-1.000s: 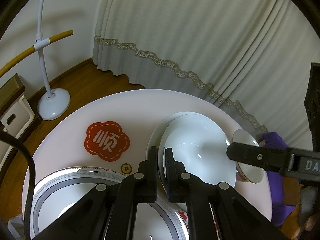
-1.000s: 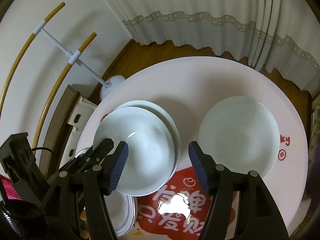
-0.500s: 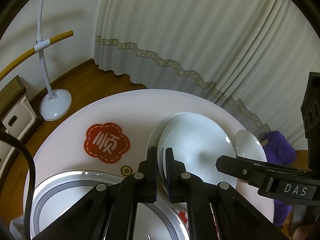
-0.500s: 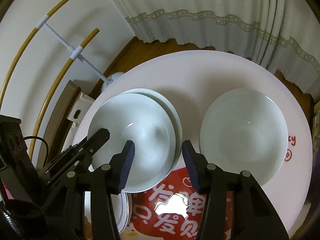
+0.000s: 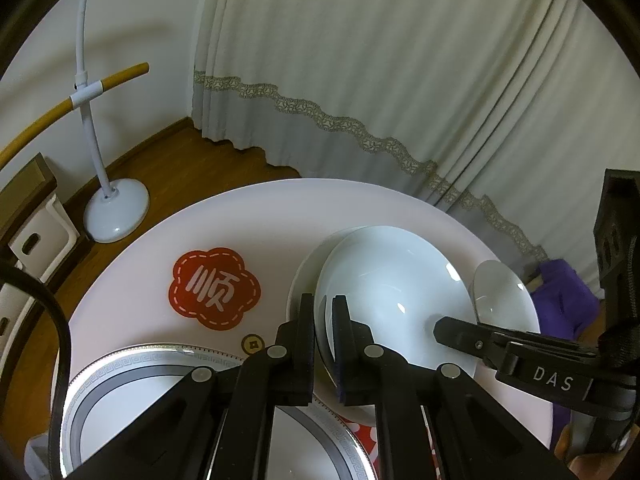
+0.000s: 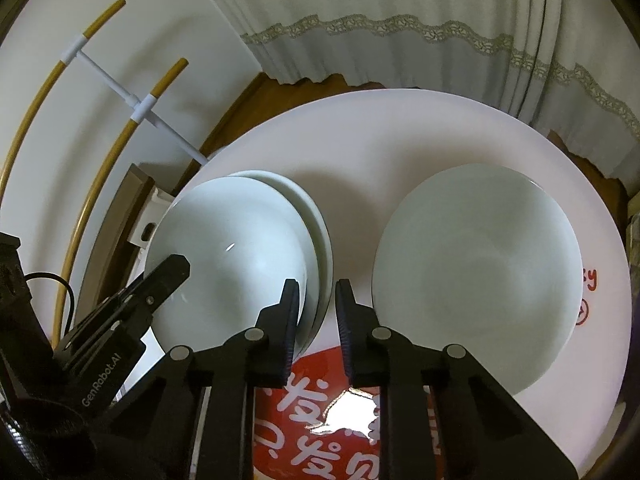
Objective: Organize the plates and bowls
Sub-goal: 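Lower the held bowl into the other white bowl, nesting them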
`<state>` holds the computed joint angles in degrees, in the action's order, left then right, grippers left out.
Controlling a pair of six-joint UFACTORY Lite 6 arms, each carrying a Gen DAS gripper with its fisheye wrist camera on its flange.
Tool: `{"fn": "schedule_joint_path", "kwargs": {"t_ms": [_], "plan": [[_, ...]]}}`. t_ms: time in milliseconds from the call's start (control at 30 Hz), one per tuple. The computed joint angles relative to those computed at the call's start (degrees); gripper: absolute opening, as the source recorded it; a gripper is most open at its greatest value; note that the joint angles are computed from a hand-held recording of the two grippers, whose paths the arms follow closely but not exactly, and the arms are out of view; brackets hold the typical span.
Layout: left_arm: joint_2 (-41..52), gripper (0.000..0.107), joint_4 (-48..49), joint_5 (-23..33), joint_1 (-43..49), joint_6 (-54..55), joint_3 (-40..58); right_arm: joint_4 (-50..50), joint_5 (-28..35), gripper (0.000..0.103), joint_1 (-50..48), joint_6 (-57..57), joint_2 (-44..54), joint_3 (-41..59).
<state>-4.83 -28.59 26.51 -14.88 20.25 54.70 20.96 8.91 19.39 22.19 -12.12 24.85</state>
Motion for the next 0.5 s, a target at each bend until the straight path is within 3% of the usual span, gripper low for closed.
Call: {"fn": "schedule_joint_path", "kwargs": {"t_ms": [333,500], "plan": [[-0.7,0.008,11.2,1.7,-2.8,-11.3,1.8,2.2,-0.2,0.016,-0.2,-2.4,-1.1,-0.6],[-2.2,0.017,12.7,3.1,-3.1,-12.6,2.2,6.6,0.3,0.016,-1.3,-7.7,-1.5,-0.7]]}}
